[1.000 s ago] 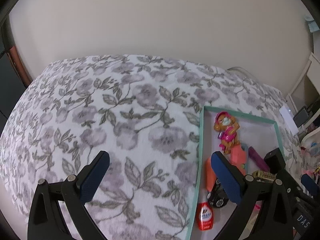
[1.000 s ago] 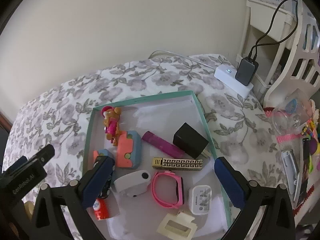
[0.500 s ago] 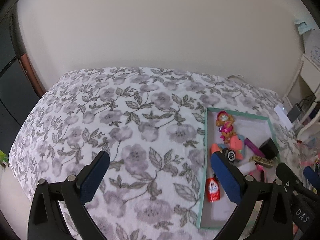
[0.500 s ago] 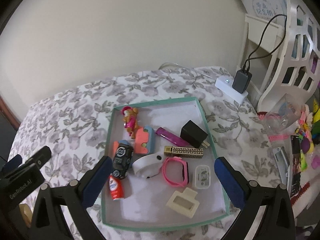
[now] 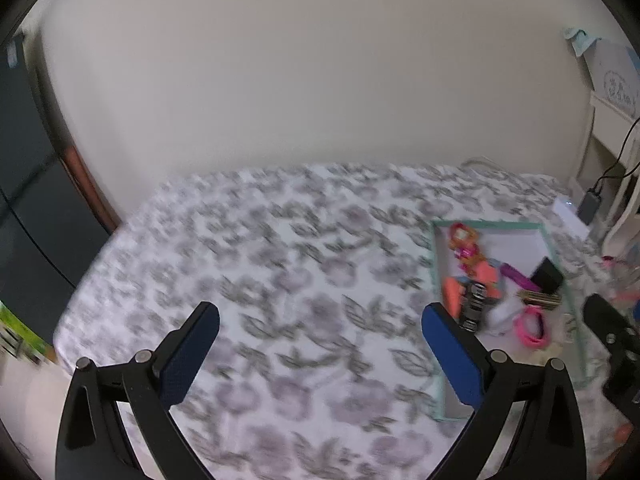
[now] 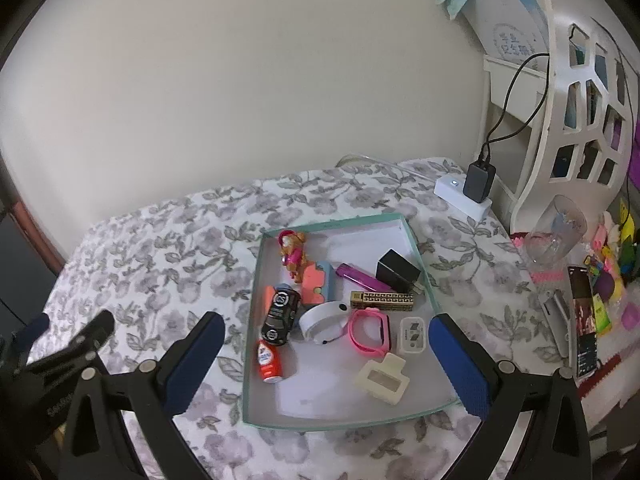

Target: Organize rigid objects

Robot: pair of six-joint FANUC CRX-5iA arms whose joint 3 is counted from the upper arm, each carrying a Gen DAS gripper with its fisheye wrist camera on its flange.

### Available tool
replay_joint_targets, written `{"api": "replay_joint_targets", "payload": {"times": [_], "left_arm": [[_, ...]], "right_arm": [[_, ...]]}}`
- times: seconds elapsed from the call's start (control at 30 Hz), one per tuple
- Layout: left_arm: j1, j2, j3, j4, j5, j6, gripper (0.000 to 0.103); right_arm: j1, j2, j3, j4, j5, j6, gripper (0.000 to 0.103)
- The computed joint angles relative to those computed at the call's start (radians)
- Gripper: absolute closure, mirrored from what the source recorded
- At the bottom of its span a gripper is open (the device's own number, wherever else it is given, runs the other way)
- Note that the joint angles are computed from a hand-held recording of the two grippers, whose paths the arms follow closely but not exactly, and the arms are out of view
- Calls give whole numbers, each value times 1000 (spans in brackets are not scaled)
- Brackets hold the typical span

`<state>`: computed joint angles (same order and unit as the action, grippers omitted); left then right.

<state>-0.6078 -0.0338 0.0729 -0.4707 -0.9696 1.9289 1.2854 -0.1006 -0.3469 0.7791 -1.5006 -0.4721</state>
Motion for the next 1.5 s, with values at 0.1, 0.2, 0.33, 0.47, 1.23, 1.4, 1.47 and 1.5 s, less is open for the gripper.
{"api": "replay_joint_targets", "payload": {"times": [0.1, 0.2, 0.33, 0.47, 1.23, 1.4, 1.47, 1.5], "left_arm": [[-12, -17, 23, -68, -19, -7, 2], [28, -47, 22, -26, -34, -52, 2], [123, -108, -56, 179, -6, -137, 2], [119, -145, -120, 206, 3, -147, 2], [100, -150, -228, 219, 29, -117, 2], [104, -139, -236, 224, 35, -129, 2], [107, -136, -238, 226, 37, -131, 2], [110, -133, -240, 229, 36, -133, 2]], "right_arm": [[13, -3, 2, 9, -13, -7, 0], [16, -3, 10, -2, -17, -2, 0], [29, 2, 20, -7, -26, -5, 0], [57, 13, 34, -5, -53, -9, 0], [113, 78, 75, -69, -122, -22, 0], [99, 89, 77, -110, -114, 6, 0], [97, 91, 74, -120, -111, 8, 0], [95, 92, 74, -124, -109, 10, 0]]}}
